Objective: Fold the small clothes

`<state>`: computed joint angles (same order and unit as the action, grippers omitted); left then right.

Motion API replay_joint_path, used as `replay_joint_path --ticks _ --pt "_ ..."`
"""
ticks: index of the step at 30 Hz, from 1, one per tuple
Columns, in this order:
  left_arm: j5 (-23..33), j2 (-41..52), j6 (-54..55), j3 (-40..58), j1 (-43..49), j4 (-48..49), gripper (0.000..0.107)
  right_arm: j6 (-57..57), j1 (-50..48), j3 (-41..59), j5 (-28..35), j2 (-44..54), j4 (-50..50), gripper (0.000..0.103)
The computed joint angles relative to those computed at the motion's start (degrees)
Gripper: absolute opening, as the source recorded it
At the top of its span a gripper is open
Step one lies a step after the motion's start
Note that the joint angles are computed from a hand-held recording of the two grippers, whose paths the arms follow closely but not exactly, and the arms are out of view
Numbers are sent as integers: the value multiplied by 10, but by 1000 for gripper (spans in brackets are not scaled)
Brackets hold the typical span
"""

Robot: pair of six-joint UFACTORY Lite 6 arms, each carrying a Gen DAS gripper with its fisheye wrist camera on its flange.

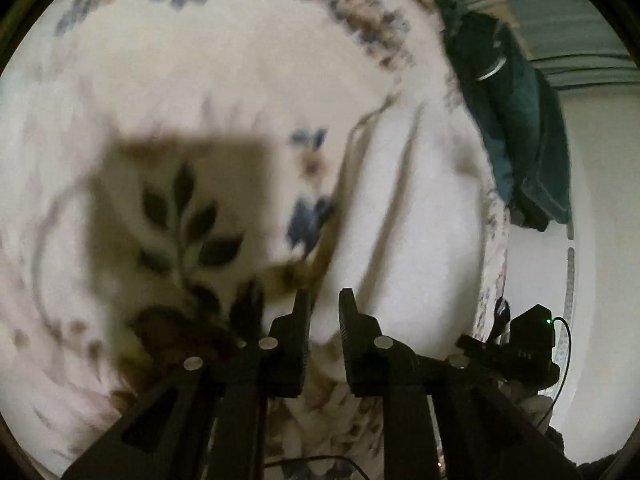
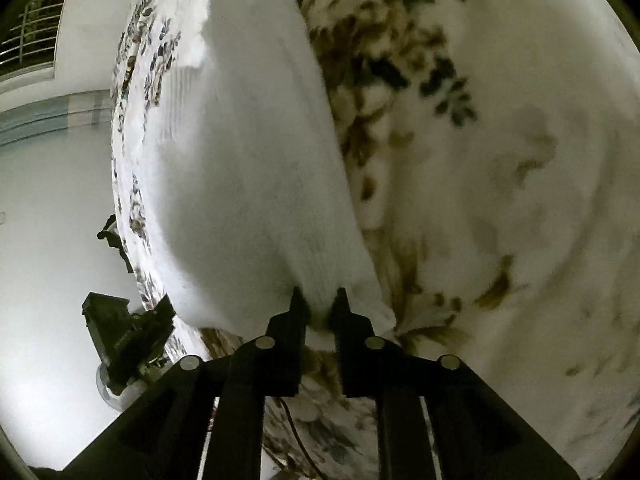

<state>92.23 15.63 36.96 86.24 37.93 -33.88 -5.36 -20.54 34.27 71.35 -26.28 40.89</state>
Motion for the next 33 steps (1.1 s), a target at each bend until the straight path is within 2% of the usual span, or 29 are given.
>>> replay_joint_path --ticks 1,2,3,6,10,11,12,13,17,20,24,26,29,30,31,32,33 --pt "-4 8 -10 22 -16 -10 31 -9 -18 14 0 7 -2 33" --pt "-9 16 -18 39 -32 -23 55 -17 -36 27 -8 16 0 41" --pt "-16 18 -21 48 -46 -38 69 -26 -51 44 -23 38 8 54" --pt "-86 71 -44 98 -144 -74 69 -74 -58 104 -91 142 63 55" --pt "-179 133 -41 160 -276 -32 68 -102 18 236 -171 292 78 55" --pt "-195 148 -40 177 -301 -14 46 -96 39 269 -185 316 62 51" --pt "-203 152 -30 183 -314 3 4 -89 54 283 -194 322 47 17" --pt "-207 152 -28 184 -326 22 5 -76 66 304 -197 328 28 5" --pt "-207 124 -5 170 -275 -13 5 -2 79 360 -225 322 -35 5" --pt "-183 182 -38 227 -233 -38 5 -2 51 384 -230 343 -32 4" --pt "-196 249 -73 261 -251 -22 5 29 78 433 -260 439 -73 4" --pt "-193 259 -71 253 -254 -22 6 33 83 452 -256 488 -82 4" --pt "-138 265 -78 272 -237 -42 11 -15 54 463 -206 522 -16 5" --pt "-116 262 -80 276 -225 -48 19 -46 32 444 -187 508 25 9" --pt "-97 249 -79 270 -211 -52 24 -68 12 423 -161 489 49 22" --pt "-87 225 -74 247 -196 -54 36 -83 -4 398 -141 465 64 32" --pt "-73 182 -57 200 -167 -61 47 -102 -22 358 -125 428 78 48"
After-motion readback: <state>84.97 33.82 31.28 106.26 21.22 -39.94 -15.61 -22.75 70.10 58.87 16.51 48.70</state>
